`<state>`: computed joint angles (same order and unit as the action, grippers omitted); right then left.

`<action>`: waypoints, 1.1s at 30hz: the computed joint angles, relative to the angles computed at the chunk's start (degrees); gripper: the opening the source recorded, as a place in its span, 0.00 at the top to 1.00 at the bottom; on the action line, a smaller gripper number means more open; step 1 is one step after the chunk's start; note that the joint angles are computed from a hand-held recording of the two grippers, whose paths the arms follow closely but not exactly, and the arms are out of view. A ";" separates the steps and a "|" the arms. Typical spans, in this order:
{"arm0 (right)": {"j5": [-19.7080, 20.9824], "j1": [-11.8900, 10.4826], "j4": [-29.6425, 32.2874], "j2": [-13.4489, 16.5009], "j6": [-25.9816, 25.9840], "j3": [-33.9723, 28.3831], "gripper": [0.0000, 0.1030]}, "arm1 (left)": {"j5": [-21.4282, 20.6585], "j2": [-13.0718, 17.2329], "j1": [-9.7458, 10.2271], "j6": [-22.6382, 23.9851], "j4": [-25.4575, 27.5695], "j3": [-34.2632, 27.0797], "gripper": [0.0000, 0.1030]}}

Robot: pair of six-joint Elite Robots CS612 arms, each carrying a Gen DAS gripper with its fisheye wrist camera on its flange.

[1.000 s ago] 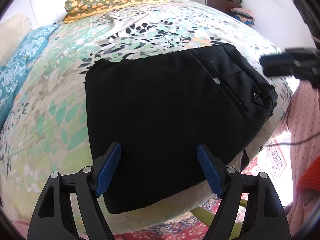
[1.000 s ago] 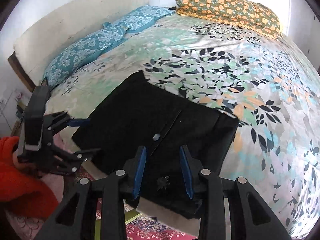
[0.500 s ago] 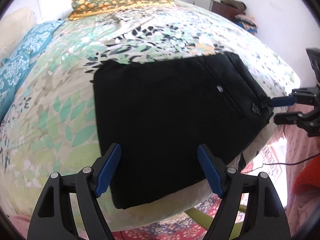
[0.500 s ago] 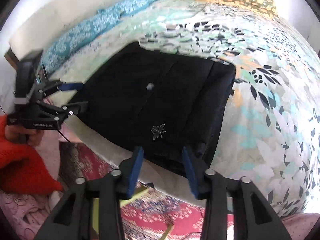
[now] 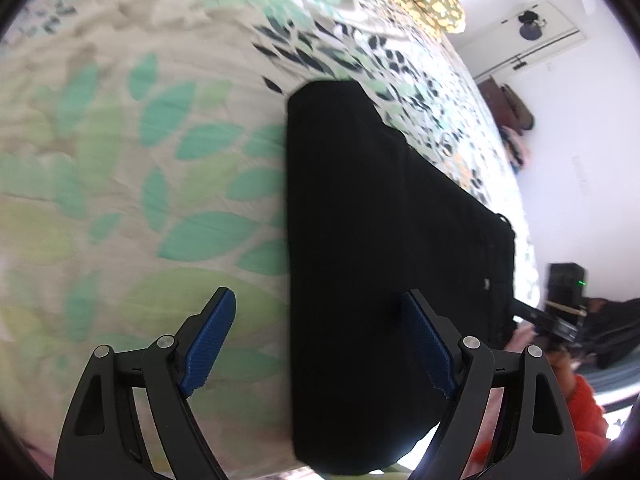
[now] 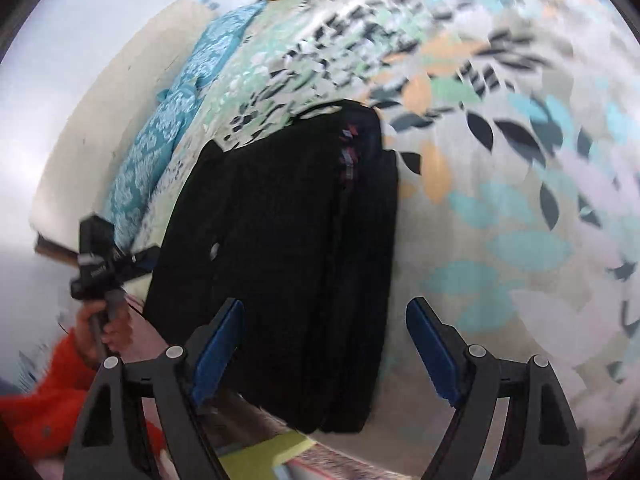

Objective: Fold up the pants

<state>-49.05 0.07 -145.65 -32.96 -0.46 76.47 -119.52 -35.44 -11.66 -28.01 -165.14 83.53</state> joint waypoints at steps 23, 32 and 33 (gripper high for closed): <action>8.33 0.86 -10.00 1.86 3.71 -5.14 0.68 | 7.53 -2.02 -2.95 1.47 -8.21 -1.26 0.80; 3.32 0.99 -1.98 10.12 2.37 -25.71 0.68 | 11.79 5.75 -2.71 3.80 -0.38 -19.98 0.80; 1.72 1.06 -0.74 11.15 1.99 -27.71 0.67 | 12.52 6.89 -2.79 4.33 0.96 -22.04 0.79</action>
<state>-47.34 1.12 -146.39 -21.82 1.53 48.76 -107.00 -28.54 -14.45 -23.68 -164.18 61.48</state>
